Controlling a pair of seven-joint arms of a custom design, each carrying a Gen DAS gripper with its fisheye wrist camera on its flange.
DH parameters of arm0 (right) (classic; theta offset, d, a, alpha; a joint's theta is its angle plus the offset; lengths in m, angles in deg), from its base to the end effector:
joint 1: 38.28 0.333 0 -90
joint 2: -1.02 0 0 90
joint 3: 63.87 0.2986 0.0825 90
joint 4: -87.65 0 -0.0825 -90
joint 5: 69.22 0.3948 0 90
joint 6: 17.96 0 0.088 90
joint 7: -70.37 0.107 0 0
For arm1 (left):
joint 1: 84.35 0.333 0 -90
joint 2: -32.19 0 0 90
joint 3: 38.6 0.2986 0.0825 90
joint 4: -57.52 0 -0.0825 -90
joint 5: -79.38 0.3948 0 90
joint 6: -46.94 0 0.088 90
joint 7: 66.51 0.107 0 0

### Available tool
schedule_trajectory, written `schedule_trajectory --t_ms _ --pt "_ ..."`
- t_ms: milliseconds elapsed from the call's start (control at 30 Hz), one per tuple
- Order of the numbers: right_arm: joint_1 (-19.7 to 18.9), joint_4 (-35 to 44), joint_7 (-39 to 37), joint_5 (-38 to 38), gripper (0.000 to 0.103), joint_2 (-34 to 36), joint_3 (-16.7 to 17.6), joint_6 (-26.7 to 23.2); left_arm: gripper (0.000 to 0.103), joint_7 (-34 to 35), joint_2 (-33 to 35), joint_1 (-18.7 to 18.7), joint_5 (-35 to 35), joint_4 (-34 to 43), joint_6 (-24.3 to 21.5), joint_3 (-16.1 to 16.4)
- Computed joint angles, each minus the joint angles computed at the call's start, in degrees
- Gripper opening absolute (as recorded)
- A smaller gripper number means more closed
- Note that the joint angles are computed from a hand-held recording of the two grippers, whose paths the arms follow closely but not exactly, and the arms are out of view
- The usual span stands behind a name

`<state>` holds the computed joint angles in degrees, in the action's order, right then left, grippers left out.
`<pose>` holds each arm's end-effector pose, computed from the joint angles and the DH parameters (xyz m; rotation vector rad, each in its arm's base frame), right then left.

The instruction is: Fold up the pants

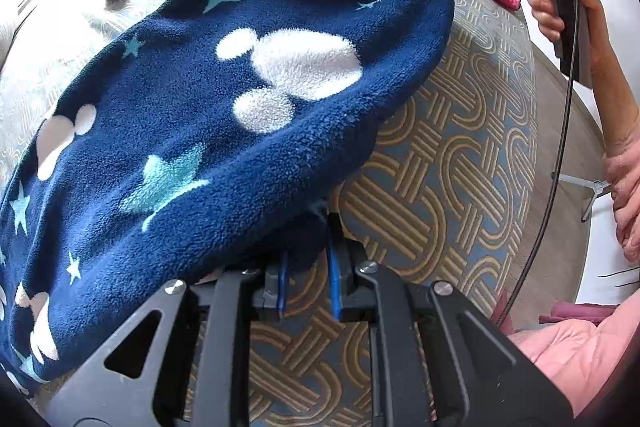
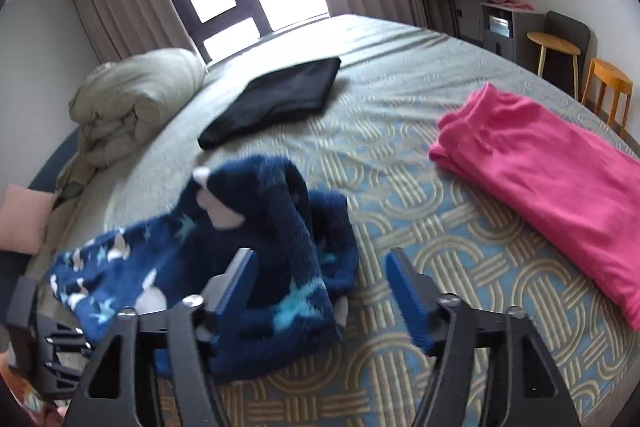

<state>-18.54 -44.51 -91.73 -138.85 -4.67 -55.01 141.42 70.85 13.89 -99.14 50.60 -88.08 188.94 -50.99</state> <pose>0.4483 0.2929 0.4033 -1.3699 1.9159 -0.5999 0.4115 -0.2078 0.3841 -0.9432 2.8902 -0.5887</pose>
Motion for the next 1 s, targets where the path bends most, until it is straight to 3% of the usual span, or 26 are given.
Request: schedule_trajectory --t_ms 67,100,167,233,367,433,500,600,667,733,833,867,933,1000 --pt "-0.91 2.20 -1.44 -0.73 0.078 1.40 -1.07 2.92 0.016 -0.51 0.50 0.10 0.19 0.60 -0.09 -0.09" --pt "-0.84 3.57 -5.09 2.59 0.077 2.50 -1.32 1.29 0.016 -0.88 0.36 0.08 0.01 0.58 -0.32 -0.08" --pt "-0.13 7.51 -15.83 14.05 0.062 5.94 -1.63 -5.96 0.016 -1.14 0.56 0.05 -0.67 0.34 -0.23 0.13" --pt "-0.59 10.48 -24.61 25.53 0.013 9.81 -2.53 -6.87 0.016 -1.48 0.81 0.06 -0.90 0.34 -0.20 0.11" --pt "-3.13 11.23 -39.18 41.74 0.016 15.40 -2.25 3.61 0.016 -1.67 1.46 0.24 0.09 0.81 -0.35 -0.11" --pt "-3.24 10.90 -40.28 44.67 0.031 16.81 -2.52 8.34 0.016 -1.79 2.06 0.37 0.51 1.47 -0.88 -0.08" --pt "-2.27 11.31 -39.41 44.09 0.033 17.49 -3.59 9.52 0.016 -1.99 2.64 0.50 0.86 2.10 -1.52 -0.07" --pt "-1.19 14.02 -41.65 42.67 0.033 18.80 -3.80 5.01 0.016 -2.23 3.59 0.70 1.44 2.92 -2.04 -0.16" --pt "-1.07 16.40 -43.77 44.16 0.017 20.05 -3.42 0.37 0.016 -2.69 4.43 0.83 1.75 3.71 -2.27 -0.23" --pt "1.28 15.22 -36.83 38.24 0.015 18.96 -6.61 3.26 0.016 -3.10 5.04 0.87 1.66 4.50 -2.44 -0.21" --pt "5.13 13.18 -16.67 18.85 0.015 15.47 -13.33 10.19 0.016 -2.96 5.28 0.91 1.92 5.07 -2.10 -0.24" --pt "4.45 13.57 -14.27 16.14 0.015 15.30 -13.21 11.24 0.016 -2.90 5.22 0.92 2.17 4.84 -1.65 -0.34" --pt "3.30 16.77 -19.74 18.19 0.017 16.84 -10.71 4.43 0.016 -2.93 5.33 0.87 2.34 4.81 -1.51 -0.39" --pt "0.51 21.05 -31.70 27.87 0.020 20.95 -6.83 -2.00 0.016 -3.38 5.25 0.81 2.50 4.51 -1.20 -0.56"
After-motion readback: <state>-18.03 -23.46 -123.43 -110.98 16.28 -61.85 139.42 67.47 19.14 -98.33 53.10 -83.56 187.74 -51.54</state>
